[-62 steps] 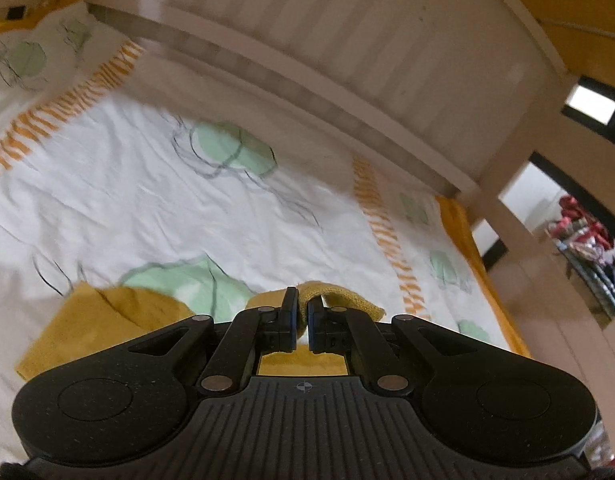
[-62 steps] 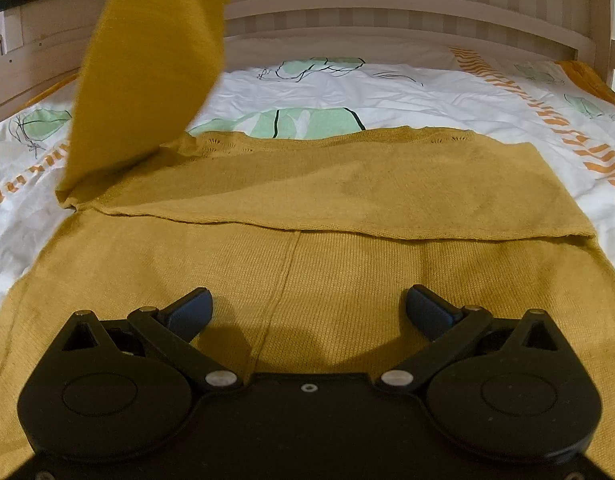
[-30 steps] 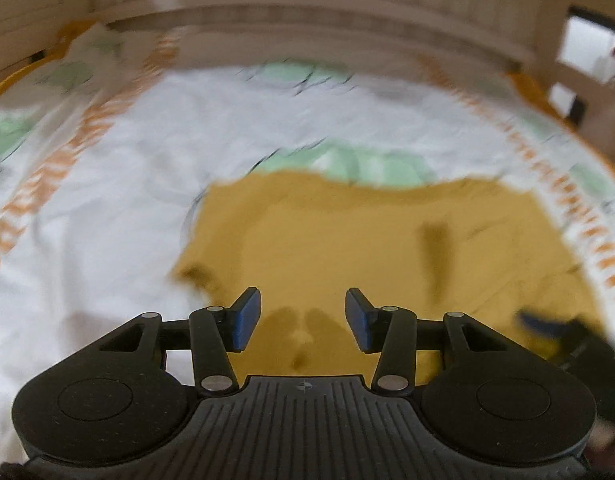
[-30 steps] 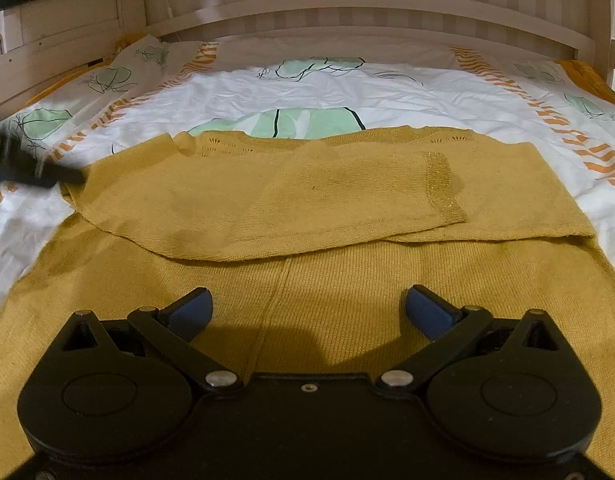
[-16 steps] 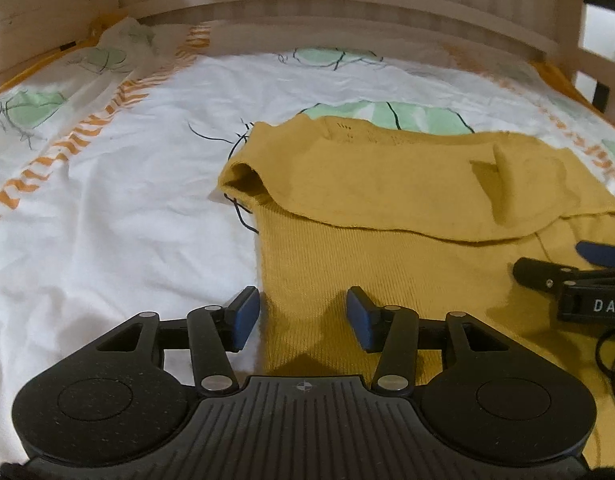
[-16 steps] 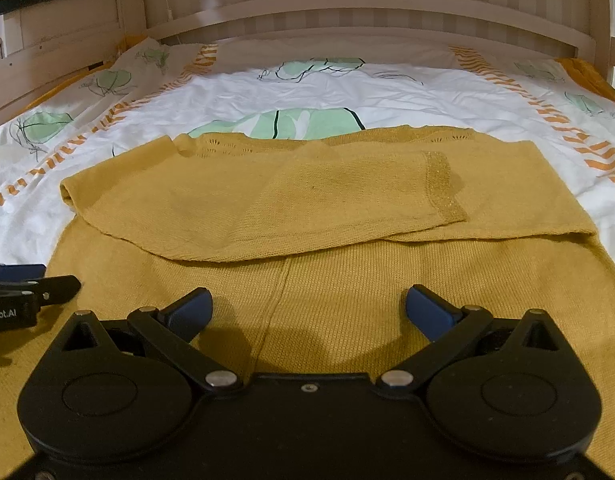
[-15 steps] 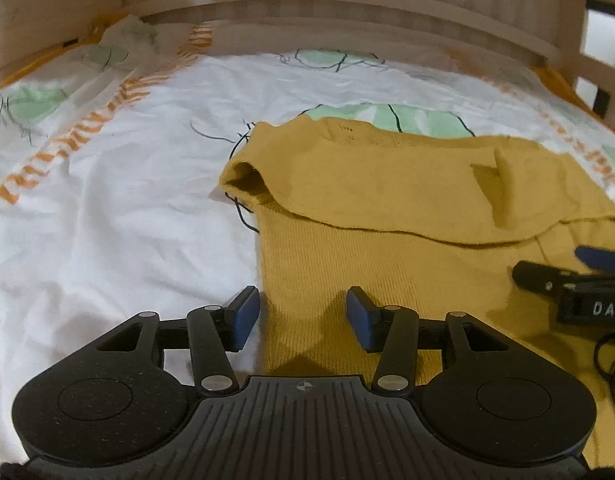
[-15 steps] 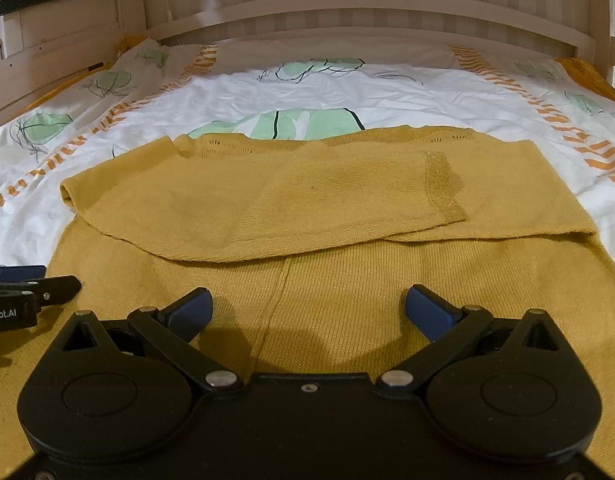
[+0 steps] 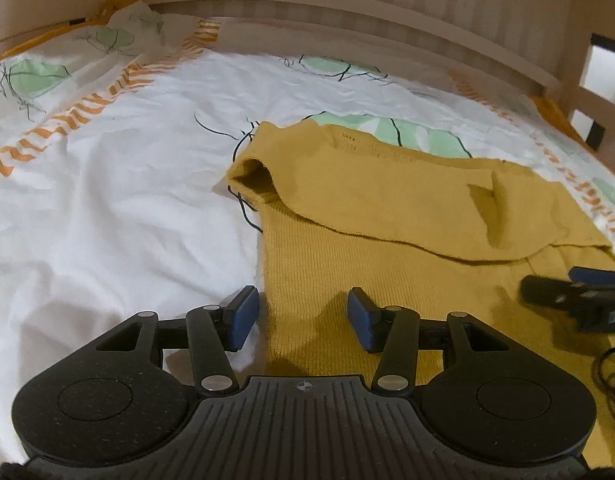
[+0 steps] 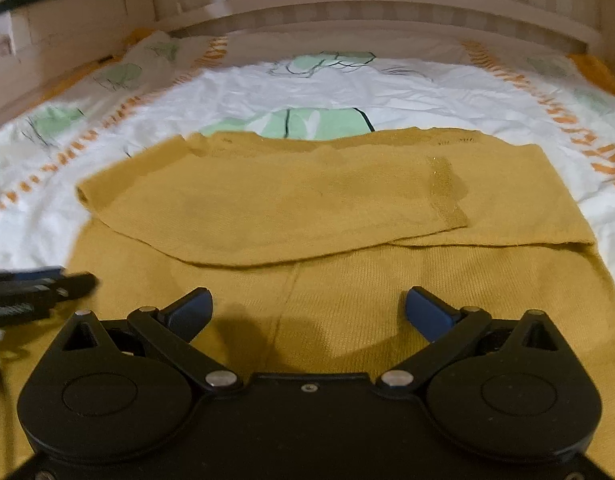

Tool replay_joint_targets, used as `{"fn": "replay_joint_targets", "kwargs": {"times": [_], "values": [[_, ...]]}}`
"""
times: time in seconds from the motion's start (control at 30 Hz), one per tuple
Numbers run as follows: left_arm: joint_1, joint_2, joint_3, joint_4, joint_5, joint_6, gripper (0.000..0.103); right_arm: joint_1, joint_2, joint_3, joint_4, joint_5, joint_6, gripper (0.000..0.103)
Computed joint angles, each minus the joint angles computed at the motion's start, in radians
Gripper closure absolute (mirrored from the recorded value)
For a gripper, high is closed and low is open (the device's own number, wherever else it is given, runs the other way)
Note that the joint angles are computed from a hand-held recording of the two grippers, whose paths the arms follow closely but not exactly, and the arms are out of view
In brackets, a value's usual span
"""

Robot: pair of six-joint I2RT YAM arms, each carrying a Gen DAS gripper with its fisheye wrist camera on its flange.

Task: Fold small clothes

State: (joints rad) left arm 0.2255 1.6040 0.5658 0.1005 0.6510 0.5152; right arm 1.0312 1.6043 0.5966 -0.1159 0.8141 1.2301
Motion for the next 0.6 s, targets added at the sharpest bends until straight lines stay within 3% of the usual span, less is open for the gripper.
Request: {"fn": "replay_joint_targets", "kwargs": {"times": [0.23,0.43,0.6], "values": [[0.008,0.02,0.024,-0.036,0.038,0.019,0.044,-0.126,-0.294,-0.125,-0.022,0.002,-0.052,0.001],[-0.002,0.012,0.019,-0.035,0.022,0.018,0.043,-0.398,-0.359,-0.18,0.145,-0.226,-0.191,0.001],[0.005,0.019,0.033,-0.054,0.032,0.022,0.043,-0.539,-0.311,-0.225,0.279,-0.424,-0.157,0.001]]}}
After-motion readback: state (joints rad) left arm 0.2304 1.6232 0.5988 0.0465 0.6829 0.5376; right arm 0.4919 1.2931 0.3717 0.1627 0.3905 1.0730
